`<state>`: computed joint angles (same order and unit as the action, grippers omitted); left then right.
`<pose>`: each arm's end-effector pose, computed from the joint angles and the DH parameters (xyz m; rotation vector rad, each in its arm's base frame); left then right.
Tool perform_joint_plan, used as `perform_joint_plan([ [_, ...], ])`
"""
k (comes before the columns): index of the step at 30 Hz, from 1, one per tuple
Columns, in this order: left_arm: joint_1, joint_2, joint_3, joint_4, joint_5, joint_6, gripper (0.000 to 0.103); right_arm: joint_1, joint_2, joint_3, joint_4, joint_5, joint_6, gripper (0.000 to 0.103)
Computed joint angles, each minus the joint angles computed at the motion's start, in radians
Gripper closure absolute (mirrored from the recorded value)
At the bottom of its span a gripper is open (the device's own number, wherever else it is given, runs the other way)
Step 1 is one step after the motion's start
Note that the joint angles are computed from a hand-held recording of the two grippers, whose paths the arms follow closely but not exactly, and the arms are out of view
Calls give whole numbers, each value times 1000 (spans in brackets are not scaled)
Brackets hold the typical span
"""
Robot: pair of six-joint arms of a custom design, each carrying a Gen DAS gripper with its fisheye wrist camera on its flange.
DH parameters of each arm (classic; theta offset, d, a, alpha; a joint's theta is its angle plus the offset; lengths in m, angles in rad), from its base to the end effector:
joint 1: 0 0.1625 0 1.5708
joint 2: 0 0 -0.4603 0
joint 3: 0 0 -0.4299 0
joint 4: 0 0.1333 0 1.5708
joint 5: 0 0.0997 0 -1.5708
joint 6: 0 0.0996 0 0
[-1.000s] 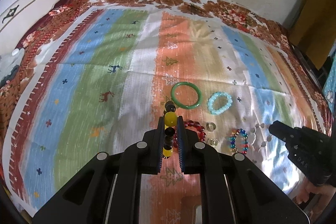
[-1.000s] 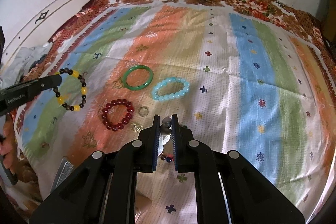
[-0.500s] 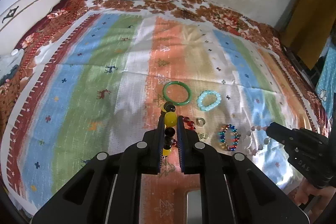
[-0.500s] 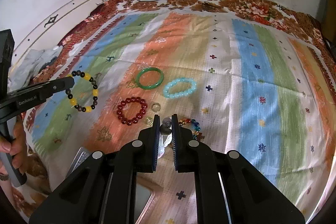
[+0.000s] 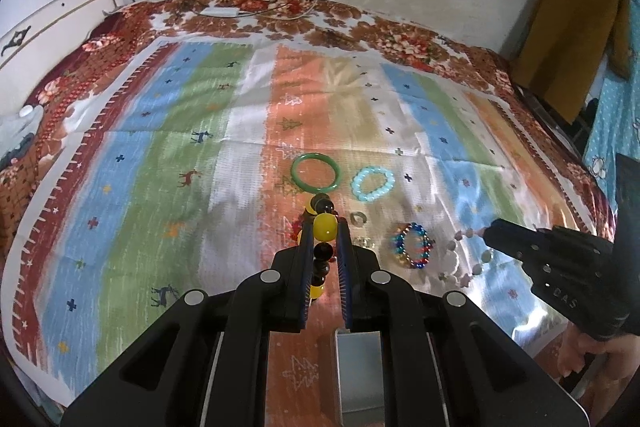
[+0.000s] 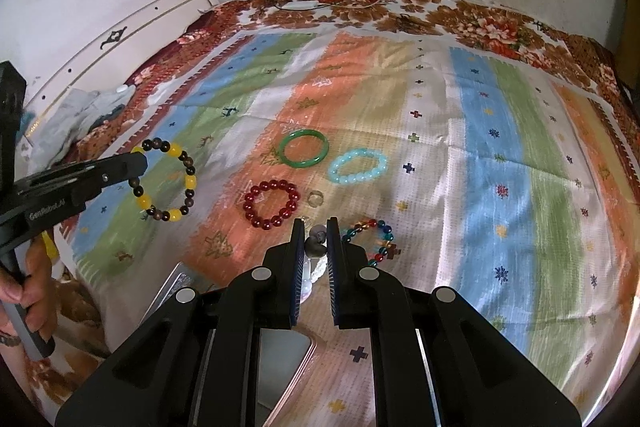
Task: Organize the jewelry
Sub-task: 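Lift both held bracelets and carry them over the silver tin box, then open the left tool over the tin while the right tool releases its bracelet into it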
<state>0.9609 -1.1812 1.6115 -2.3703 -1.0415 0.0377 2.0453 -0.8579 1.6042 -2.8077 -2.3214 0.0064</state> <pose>-0.2445 -0.6704 0.3648 0.7179 2.5616 -0.6792 0.3958 -0.6274 0.2016 0.3272 -2.3954 0.8107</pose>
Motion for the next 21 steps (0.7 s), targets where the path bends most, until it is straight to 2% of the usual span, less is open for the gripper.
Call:
perform_joint_plan([
  [21, -53, -110, 153, -35, -63, 44, 92, 40, -30, 75, -31, 78, -7, 91],
])
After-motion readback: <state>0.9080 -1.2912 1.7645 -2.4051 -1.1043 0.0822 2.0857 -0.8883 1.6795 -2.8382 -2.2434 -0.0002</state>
